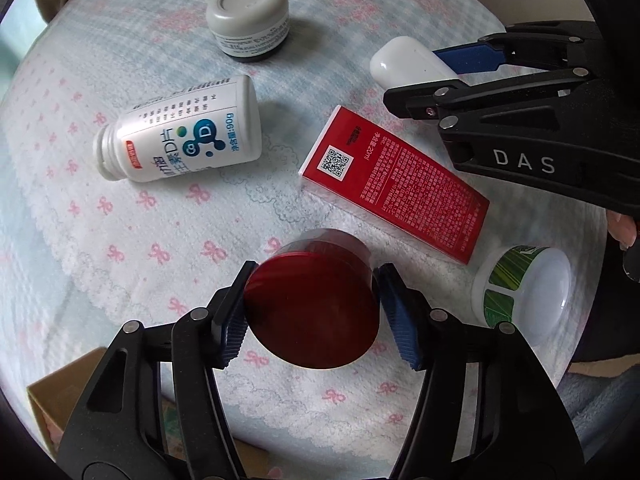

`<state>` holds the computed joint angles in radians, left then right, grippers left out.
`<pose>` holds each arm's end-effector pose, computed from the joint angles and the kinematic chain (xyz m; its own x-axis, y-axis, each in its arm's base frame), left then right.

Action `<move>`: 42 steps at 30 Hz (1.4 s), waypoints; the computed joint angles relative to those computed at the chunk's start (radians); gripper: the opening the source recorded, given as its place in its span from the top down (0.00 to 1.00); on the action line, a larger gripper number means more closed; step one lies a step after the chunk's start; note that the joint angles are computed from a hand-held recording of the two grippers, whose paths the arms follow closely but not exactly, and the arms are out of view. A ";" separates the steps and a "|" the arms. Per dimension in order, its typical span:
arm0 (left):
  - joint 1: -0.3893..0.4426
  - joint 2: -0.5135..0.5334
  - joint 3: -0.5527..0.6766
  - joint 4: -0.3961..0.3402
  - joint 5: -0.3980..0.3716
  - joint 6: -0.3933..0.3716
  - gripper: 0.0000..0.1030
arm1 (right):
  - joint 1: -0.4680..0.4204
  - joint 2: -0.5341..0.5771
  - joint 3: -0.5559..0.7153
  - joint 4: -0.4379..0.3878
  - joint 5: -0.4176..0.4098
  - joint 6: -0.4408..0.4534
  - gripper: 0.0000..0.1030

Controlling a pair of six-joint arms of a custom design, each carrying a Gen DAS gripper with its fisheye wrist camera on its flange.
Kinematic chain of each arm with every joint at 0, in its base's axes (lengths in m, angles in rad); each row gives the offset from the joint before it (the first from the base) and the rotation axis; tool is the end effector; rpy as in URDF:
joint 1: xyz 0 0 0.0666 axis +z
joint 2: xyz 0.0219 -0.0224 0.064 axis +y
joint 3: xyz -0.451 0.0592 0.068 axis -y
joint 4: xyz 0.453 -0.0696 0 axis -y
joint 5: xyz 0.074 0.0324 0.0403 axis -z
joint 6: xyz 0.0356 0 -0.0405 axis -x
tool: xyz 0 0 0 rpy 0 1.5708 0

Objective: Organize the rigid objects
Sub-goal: 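Grasp the red cosmetic jar with left tool while right tool grasps white earbud case, then carry the red jar and earbud case over the cardboard box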

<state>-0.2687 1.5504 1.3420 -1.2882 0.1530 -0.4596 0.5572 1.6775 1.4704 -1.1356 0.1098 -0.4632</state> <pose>0.5112 -0.1468 0.3803 -0.7405 0.6586 -0.1339 0.6714 0.7338 -0.1033 0.5161 0.3165 0.3720 -0.9651 -0.0780 -0.2500 -0.0820 0.9966 0.0055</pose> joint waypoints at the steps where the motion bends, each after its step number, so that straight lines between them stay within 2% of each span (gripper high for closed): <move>1: 0.005 -0.007 0.004 -0.006 0.004 0.012 0.45 | 0.001 -0.008 0.002 -0.004 0.003 0.001 0.61; 8: 0.044 -0.082 0.063 -0.067 0.043 0.123 0.46 | 0.022 -0.065 0.046 -0.061 0.034 -0.007 0.61; 14: 0.097 -0.162 0.151 -0.129 0.098 0.241 0.46 | 0.055 -0.096 0.155 -0.144 0.061 -0.005 0.61; 18: 0.133 -0.216 0.198 -0.162 0.072 0.262 0.46 | 0.092 -0.112 0.231 -0.201 0.074 0.024 0.61; 22: 0.221 -0.261 0.227 -0.208 0.074 0.247 0.46 | 0.137 -0.096 0.312 -0.239 0.068 0.030 0.61; 26: 0.341 -0.298 0.238 -0.250 0.101 0.210 0.46 | 0.198 -0.057 0.415 -0.281 0.063 0.014 0.61; 29: 0.451 -0.312 0.234 -0.265 0.128 0.150 0.46 | 0.246 -0.013 0.501 -0.304 0.050 -0.018 0.61; 36: 0.688 -0.279 0.253 -0.323 0.210 -0.068 0.46 | 0.352 0.135 0.730 -0.365 0.040 -0.164 0.61; 42: 0.816 -0.202 0.283 -0.368 0.219 -0.230 0.46 | 0.409 0.294 0.946 -0.440 0.029 -0.299 0.61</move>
<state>0.5472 1.3484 1.6246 -1.6561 0.3717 -0.6891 0.9664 1.9715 2.4162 -1.5753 0.1386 -0.7621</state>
